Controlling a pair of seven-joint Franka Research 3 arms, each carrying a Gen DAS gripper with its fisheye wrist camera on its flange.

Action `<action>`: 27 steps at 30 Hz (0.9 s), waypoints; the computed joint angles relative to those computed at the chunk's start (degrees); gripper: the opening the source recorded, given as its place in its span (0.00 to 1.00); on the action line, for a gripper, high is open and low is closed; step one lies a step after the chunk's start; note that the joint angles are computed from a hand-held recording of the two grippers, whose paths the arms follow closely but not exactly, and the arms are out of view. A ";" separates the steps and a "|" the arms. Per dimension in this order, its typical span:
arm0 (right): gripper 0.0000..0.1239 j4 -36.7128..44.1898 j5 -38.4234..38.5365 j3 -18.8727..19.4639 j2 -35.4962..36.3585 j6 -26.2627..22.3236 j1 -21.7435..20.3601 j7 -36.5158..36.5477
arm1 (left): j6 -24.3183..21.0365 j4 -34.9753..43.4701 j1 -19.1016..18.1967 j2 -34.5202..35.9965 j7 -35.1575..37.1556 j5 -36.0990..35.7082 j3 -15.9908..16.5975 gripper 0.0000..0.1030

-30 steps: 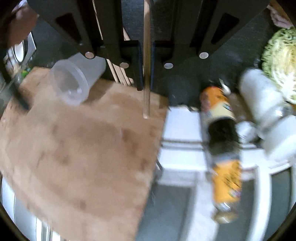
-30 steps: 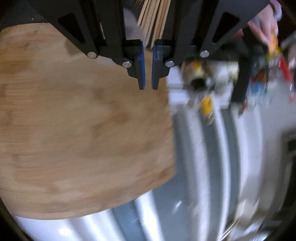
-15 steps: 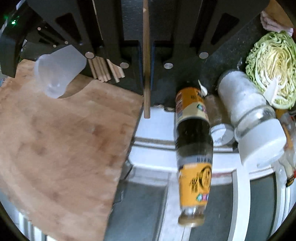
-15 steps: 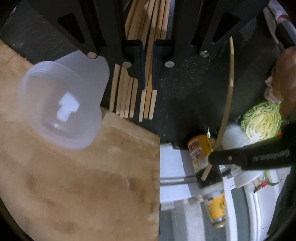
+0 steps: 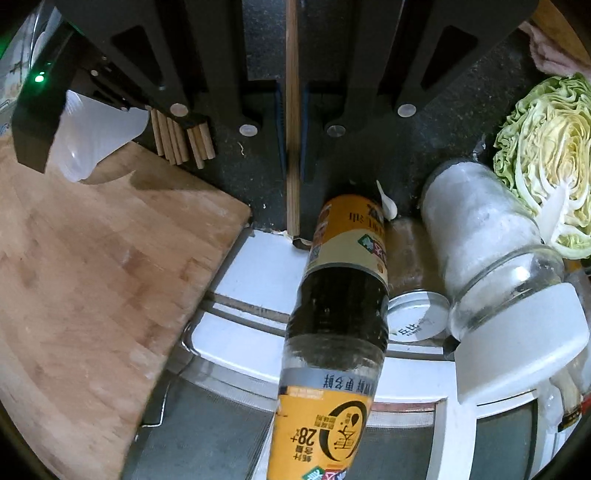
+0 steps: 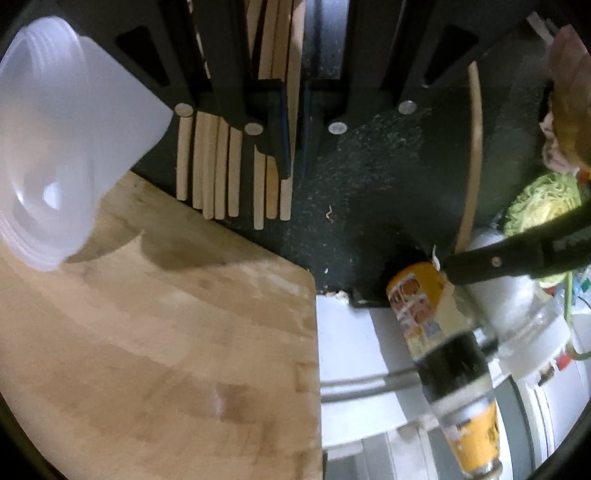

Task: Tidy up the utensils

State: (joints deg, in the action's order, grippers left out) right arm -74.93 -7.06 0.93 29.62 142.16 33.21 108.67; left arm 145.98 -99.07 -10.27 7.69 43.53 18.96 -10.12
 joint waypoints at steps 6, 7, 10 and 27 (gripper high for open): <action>0.04 2.09 -0.29 -0.13 1.42 -1.72 -0.14 -0.48 | 0.59 -0.41 -0.39 -0.44 -0.19 1.31 -0.14 0.06; 0.05 2.45 -0.03 0.03 1.64 -2.13 -0.27 -0.97 | 0.48 -0.28 -0.42 -0.39 -0.08 1.28 -0.17 0.06; 0.05 3.12 0.20 0.30 2.07 -2.47 -0.32 -2.44 | 0.28 -0.21 -0.44 -0.35 -0.03 1.18 -0.15 0.06; 0.05 -1.11 -2.45 -0.31 -0.68 -0.13 0.85 -1.62 | -1.79 0.66 -0.45 0.10 1.13 0.60 -0.22 0.06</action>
State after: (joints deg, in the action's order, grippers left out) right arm -76.04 -9.50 0.63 28.94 142.03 34.05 107.05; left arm 144.19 -98.42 -10.72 7.80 44.66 19.56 -10.34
